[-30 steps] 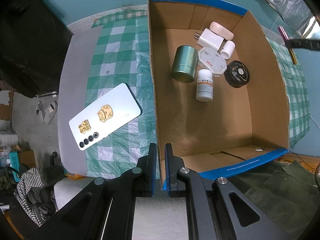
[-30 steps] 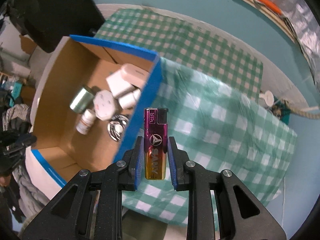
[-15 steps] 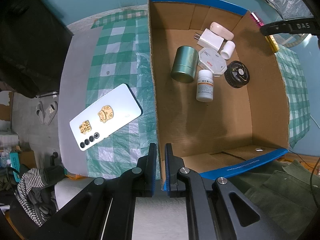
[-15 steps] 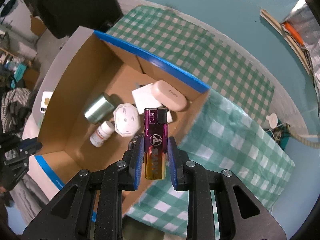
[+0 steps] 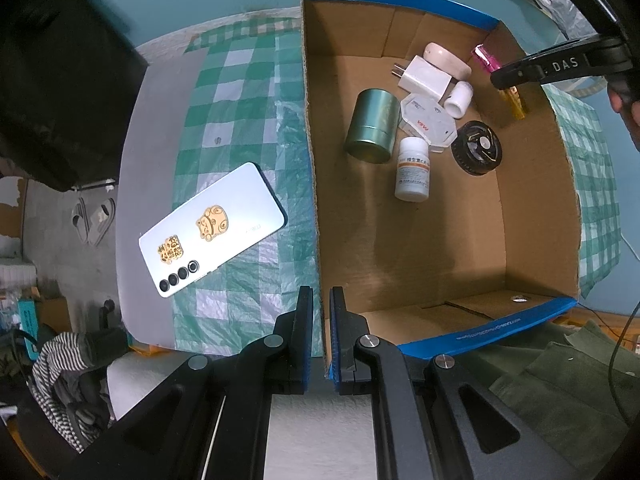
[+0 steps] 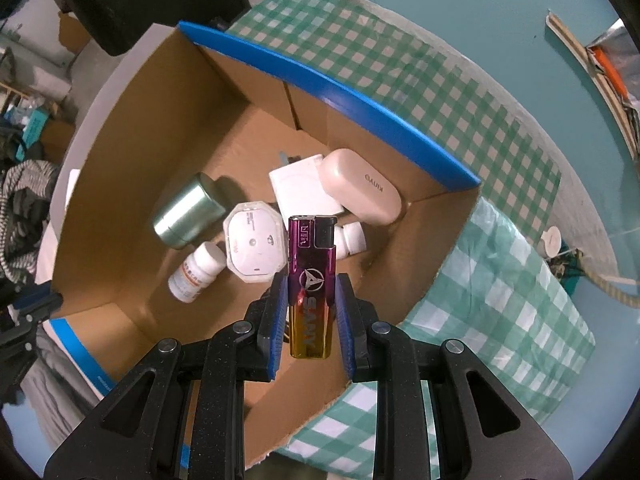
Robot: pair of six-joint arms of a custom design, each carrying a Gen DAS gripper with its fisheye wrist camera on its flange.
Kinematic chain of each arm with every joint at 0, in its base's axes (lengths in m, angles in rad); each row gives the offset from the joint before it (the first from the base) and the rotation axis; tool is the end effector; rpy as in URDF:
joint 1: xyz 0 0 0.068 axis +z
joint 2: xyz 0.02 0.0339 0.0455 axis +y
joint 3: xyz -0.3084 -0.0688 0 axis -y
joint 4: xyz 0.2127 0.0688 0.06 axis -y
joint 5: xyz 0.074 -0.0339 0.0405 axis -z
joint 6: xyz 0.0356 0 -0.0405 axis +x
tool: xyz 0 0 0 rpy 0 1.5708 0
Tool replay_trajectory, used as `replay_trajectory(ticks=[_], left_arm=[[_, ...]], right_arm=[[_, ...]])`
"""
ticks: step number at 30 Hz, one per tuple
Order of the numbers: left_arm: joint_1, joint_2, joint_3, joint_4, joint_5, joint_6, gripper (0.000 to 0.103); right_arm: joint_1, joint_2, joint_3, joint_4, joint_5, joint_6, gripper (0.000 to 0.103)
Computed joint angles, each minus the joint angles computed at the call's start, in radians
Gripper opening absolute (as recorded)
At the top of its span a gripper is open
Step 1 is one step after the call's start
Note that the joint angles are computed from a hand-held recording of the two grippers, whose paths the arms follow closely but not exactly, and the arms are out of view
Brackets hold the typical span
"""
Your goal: Organize rigid objects
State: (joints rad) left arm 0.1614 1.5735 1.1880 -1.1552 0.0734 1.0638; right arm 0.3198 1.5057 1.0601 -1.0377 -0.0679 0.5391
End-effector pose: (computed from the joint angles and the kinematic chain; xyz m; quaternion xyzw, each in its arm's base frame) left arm 0.2410 0.0366 0.2881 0.4362 0.8990 -0.0214 0.0334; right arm 0.2150 0.0738 0.2746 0.1078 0.9926 0.0490 0.0256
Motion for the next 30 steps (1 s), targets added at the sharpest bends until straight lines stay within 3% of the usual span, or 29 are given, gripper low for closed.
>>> replay_trajectory(ticks=[8, 20, 30], left_arm=[[0.003, 0.0, 0.0, 0.002, 0.0, 0.005, 0.008], [-0.005, -0.006, 0.027, -0.016, 0.008, 0.002, 0.008], [-0.013, -0.008, 0.067, -0.038, 0.021, -0.002, 0.008]], right_arm=[[0.015, 0.014, 0.01, -0.011, 0.03, 0.01, 0.023], [0.083, -0.073, 0.114, -0.123, 0.097, 0.089, 0.047], [0.155, -0.2, 0.256, -0.289, 0.155, 0.234, 0.048]])
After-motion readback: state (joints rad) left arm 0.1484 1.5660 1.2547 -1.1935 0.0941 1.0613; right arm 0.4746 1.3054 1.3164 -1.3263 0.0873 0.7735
